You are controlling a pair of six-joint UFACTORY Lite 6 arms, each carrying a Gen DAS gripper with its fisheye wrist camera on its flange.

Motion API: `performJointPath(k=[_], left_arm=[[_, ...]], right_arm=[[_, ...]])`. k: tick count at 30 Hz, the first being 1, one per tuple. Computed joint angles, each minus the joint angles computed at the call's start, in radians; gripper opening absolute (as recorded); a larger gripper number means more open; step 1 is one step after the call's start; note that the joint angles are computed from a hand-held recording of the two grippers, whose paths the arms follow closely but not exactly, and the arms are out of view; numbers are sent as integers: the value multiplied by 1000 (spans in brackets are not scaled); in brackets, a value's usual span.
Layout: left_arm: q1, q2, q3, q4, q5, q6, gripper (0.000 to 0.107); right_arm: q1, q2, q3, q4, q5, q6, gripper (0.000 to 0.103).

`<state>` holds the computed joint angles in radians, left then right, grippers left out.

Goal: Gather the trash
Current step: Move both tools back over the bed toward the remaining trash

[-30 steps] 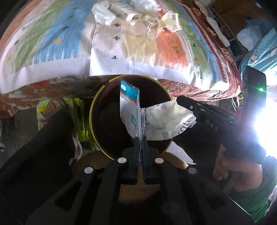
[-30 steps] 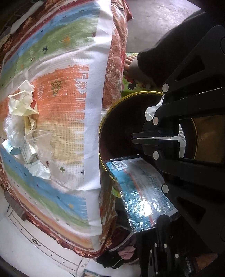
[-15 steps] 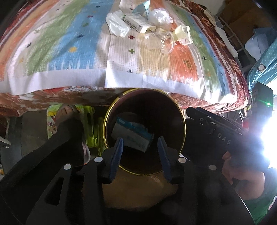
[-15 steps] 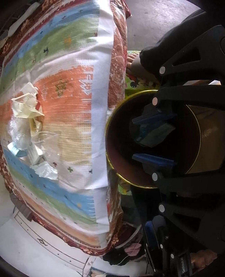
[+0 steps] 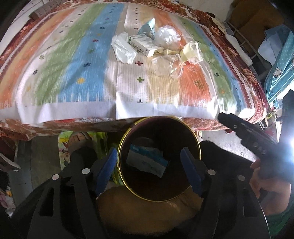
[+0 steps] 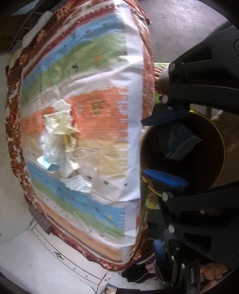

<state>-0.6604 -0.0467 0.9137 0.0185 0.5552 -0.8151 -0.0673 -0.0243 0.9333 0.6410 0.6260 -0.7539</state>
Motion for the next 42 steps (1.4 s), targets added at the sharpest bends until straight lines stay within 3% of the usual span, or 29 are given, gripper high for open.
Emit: performJointPath(k=[5, 9, 17, 29, 38, 42], left_arm=[[-2, 61, 87, 126, 29, -60, 87], [23, 106, 141, 114, 19, -10, 97], [43, 201, 240, 192, 45, -41, 97], [101, 391, 449, 189, 41, 23, 97], [128, 622, 713, 136, 120, 87, 97], [110, 704, 826, 211, 157, 52, 97]], right_arm=[[-34, 31, 88, -7, 17, -17, 62], [-59, 63, 168, 6, 45, -53, 72], [-56, 119, 276, 5, -13, -97, 94], [-58, 275, 442, 15, 0, -76, 94], [-54, 437, 618, 5, -1, -28, 94], [-47, 509, 709, -14, 3, 5, 94]])
